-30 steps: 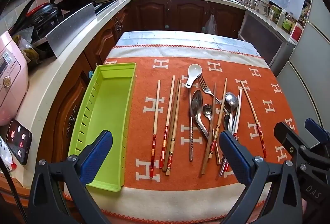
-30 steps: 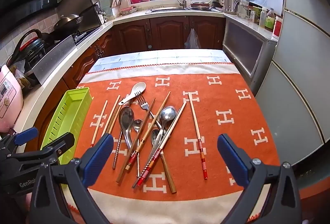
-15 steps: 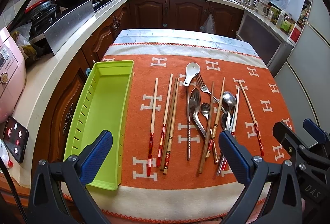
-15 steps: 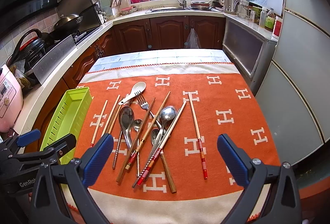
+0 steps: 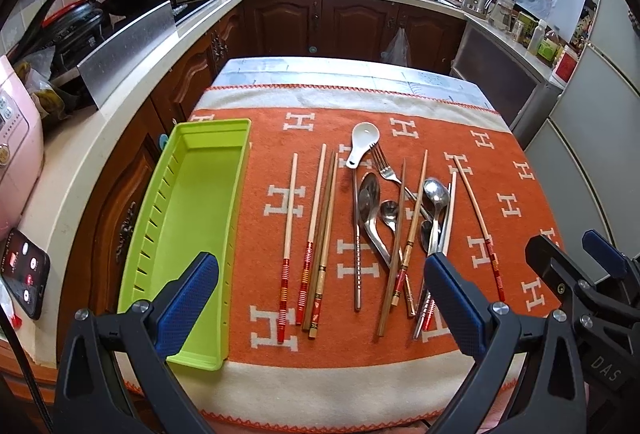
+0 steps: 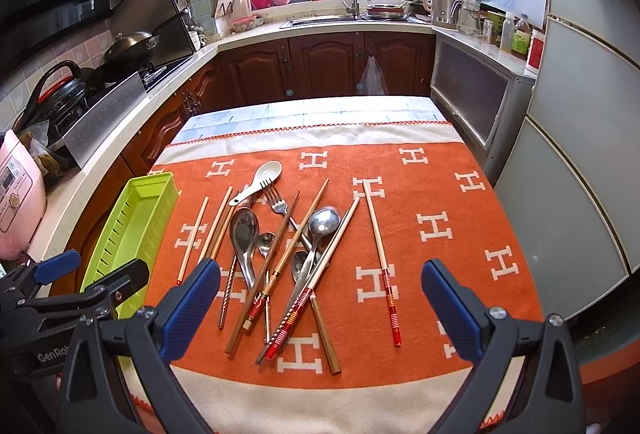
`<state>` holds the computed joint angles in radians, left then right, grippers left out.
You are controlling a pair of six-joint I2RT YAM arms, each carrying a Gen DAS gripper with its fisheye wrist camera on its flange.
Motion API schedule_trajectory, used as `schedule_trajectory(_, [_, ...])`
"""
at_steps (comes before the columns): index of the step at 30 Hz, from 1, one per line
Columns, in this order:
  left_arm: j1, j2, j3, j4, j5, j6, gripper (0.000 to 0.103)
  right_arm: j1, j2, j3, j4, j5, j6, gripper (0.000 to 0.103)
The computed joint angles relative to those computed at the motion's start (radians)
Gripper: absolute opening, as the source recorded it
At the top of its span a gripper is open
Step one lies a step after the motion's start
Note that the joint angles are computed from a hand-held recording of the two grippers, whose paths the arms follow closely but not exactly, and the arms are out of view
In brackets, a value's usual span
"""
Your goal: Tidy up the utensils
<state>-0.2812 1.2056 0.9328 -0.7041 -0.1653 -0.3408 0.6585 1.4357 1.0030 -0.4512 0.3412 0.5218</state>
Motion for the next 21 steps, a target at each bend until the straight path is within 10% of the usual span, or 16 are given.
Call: schedule_trajectory(21, [0.086,0.069,0.055,0.032,0.067,0.081,0.102,-0.067,-0.018,-0.028,0.051,-0.007,-0.045,0.100])
